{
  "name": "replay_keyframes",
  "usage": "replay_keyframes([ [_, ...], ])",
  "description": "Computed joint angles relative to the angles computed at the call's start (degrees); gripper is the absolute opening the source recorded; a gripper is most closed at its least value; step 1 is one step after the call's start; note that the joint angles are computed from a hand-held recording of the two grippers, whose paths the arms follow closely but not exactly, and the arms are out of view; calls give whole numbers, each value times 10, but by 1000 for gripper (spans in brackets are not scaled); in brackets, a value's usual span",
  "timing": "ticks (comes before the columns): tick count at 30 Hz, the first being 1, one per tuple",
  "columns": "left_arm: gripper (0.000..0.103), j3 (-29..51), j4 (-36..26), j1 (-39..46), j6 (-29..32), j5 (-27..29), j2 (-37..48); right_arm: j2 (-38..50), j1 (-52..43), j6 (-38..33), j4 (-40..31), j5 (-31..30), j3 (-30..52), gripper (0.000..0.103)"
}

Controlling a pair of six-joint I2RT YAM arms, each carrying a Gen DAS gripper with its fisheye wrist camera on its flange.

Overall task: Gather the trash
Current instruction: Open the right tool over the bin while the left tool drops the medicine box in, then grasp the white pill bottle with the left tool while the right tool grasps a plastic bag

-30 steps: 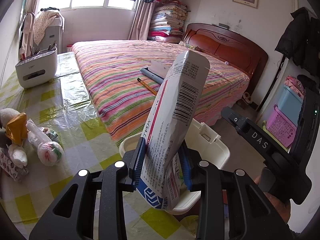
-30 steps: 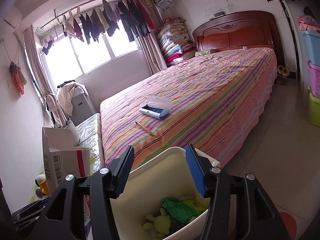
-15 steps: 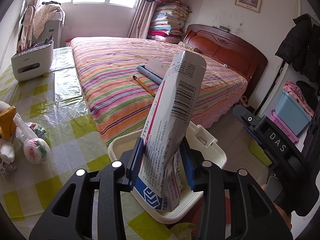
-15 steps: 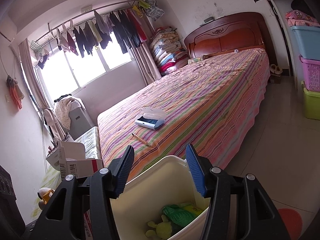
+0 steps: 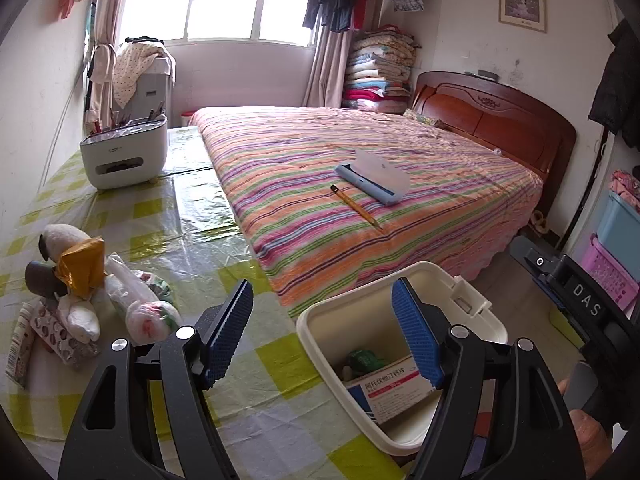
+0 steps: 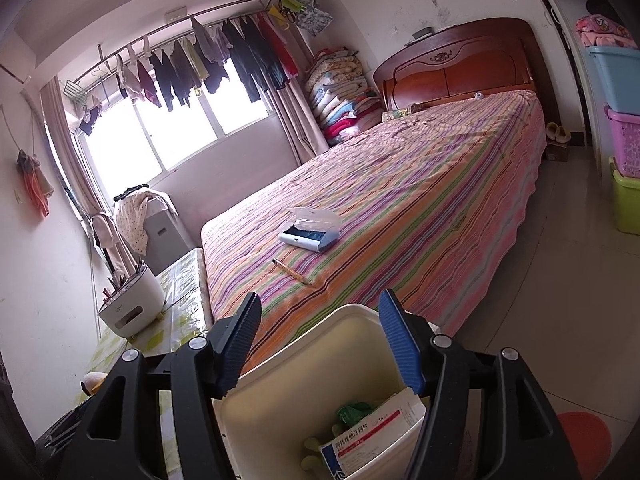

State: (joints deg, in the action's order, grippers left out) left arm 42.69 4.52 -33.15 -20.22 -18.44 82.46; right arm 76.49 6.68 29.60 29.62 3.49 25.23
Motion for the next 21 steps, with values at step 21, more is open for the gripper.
replay_keyframes([
  [21, 71, -49, -208, 516, 224, 187, -177, 104, 181, -77, -42, 14, 120, 60],
])
